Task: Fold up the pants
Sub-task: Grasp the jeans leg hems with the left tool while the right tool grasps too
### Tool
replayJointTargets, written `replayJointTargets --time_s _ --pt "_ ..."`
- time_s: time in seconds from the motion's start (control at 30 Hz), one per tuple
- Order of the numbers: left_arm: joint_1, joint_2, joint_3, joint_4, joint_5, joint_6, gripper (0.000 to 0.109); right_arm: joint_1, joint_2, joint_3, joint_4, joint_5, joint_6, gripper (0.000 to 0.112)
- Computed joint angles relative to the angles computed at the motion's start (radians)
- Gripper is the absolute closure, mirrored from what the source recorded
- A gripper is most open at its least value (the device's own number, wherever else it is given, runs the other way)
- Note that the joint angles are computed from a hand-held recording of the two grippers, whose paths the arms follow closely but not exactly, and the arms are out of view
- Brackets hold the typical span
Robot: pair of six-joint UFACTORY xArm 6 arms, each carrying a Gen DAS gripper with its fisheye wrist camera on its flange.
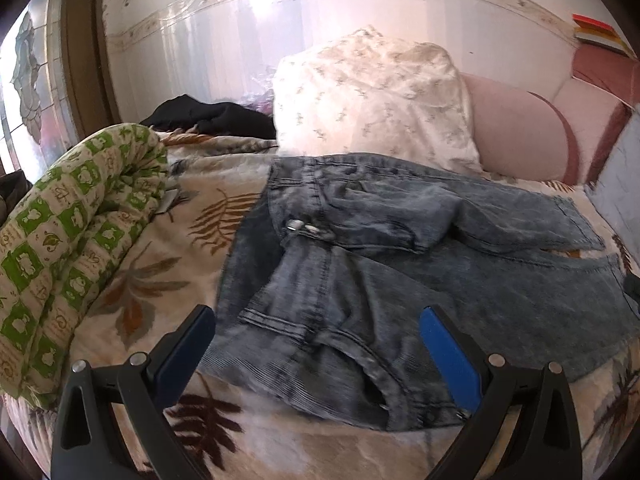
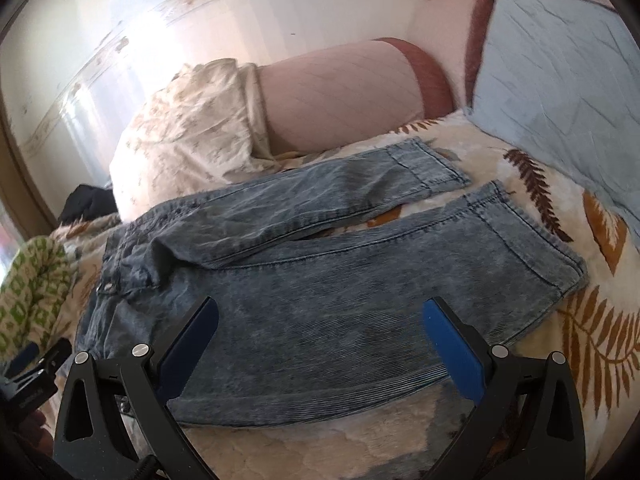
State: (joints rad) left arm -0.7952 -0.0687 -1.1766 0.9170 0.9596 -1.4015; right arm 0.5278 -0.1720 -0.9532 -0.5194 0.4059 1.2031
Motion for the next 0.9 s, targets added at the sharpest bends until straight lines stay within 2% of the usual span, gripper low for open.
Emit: replayJointTargets --time_s 0.13,0.23,0.37,0.5,0.6,0.73,0.83,0.9 --pt "0.058 -0.009 -0.002 0.001 0.004 0.016 0.006 -0.042 -0.01 0.014 0.174 -0.002 -0.151 0.009" --pt "0.123 0.01 -0.034 -0.008 -0.001 0.065 0.006 -0.086 0.007 0.003 0.398 0.004 -0.375 0.009" --pt "0.238 0.092 -0.136 -0.095 -0.075 0.215 0.006 -0.152 0.048 -0.058 0.582 0.019 -0.588 0.011" --pt "0.348 0.294 -0.386 -0.231 -0.038 0.433 0.006 -0.231 0.15 -0.192 0.634 0.064 -0.726 0.011" --pt "0.408 0.405 -0.53 -0.351 -0.056 0.533 0.006 -0.285 0.258 -0.323 0.669 0.122 -0.787 0.012" --pt "0.455 0.587 -0.778 -0.491 0.013 0.619 0.006 -0.336 0.402 -0.482 0.695 0.162 -0.817 0.013" --pt "0.462 0.726 -0.978 -0.556 0.07 0.678 0.015 -0.355 0.504 -0.601 0.691 0.208 -0.841 0.015" --pt "0.463 0.836 -1.152 -0.58 0.146 0.71 0.021 -0.368 0.583 -0.697 0.696 0.25 -0.849 0.019"
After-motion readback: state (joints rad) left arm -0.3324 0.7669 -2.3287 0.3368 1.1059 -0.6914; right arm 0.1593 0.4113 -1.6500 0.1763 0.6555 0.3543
